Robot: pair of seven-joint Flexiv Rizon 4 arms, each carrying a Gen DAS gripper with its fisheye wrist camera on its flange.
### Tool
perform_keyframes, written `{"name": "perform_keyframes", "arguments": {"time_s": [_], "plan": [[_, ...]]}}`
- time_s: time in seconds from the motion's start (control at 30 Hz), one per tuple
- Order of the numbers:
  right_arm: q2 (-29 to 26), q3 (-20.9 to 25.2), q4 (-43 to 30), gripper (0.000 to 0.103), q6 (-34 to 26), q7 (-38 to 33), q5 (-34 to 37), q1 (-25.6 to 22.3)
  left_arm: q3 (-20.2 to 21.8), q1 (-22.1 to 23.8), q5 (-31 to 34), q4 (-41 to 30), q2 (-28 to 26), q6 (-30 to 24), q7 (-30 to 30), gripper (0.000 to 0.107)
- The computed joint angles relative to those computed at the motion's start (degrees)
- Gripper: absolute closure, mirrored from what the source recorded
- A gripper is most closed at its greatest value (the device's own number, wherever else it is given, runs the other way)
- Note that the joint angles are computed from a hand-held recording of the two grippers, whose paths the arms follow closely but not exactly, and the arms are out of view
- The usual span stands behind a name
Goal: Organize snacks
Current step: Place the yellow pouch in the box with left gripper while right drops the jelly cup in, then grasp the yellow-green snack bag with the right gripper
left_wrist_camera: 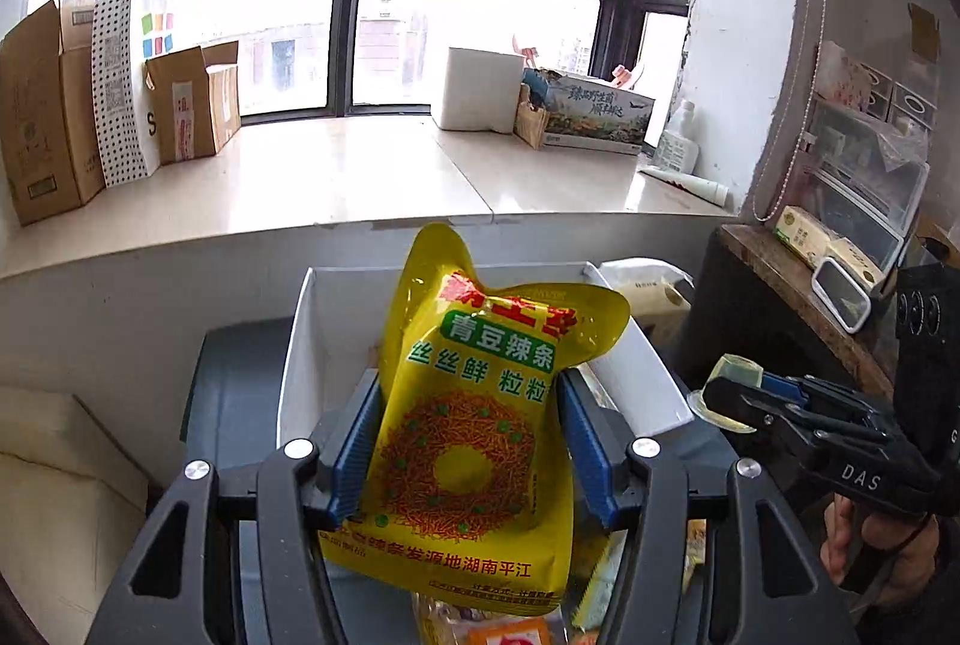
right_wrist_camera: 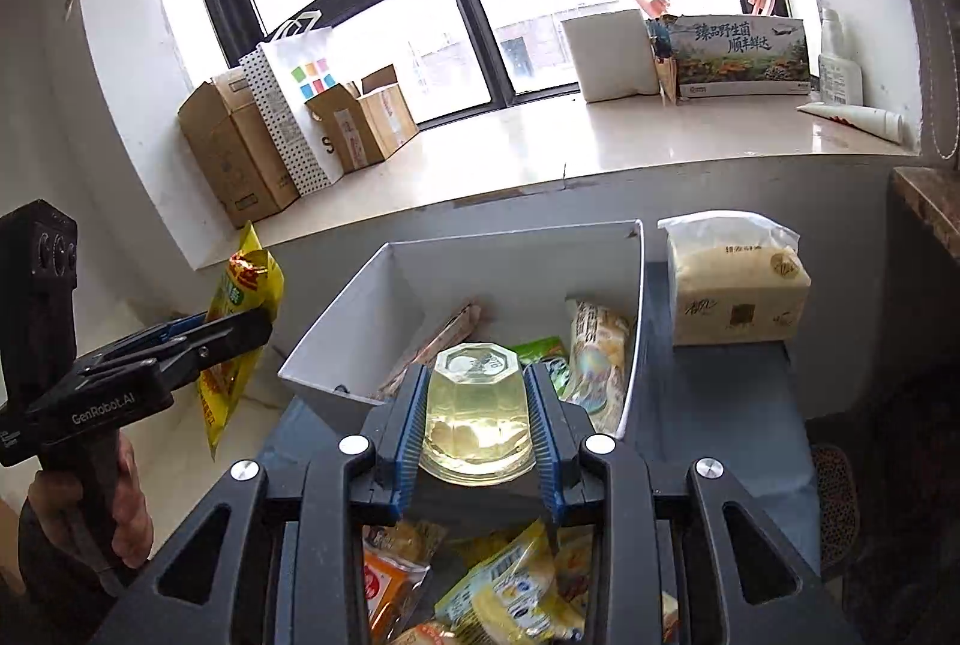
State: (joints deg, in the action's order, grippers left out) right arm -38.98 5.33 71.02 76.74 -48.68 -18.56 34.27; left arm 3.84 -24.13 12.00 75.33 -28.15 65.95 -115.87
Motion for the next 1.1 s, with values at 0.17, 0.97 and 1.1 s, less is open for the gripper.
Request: {"name": "perform_keyframes", "arguments": {"time_s": [0.17, 0.97, 1.1], "plan": [[-7.7, 3.8, -14.2, 0.068, -7.9, -6.8, 1.9, -2.0, 0.8, 0.9, -0.8, -11.8, -7.5, -5.8, 1.3, 0.044], [-5.9, -7.8, -10.8, 0.0, -4.6, -1.4, -2.7, 4.7, 4.9, -2.2, 8.7, -6.1, -1.9, -8.4, -9.8, 0.004], [-1.3, -6.5, -2.8, 0.0, 1.6, -0.4, -5.3, 4.5, 5.0, -4.1, 13.5, -2.8, 2.2, -9.1, -12.7, 0.004]]}}
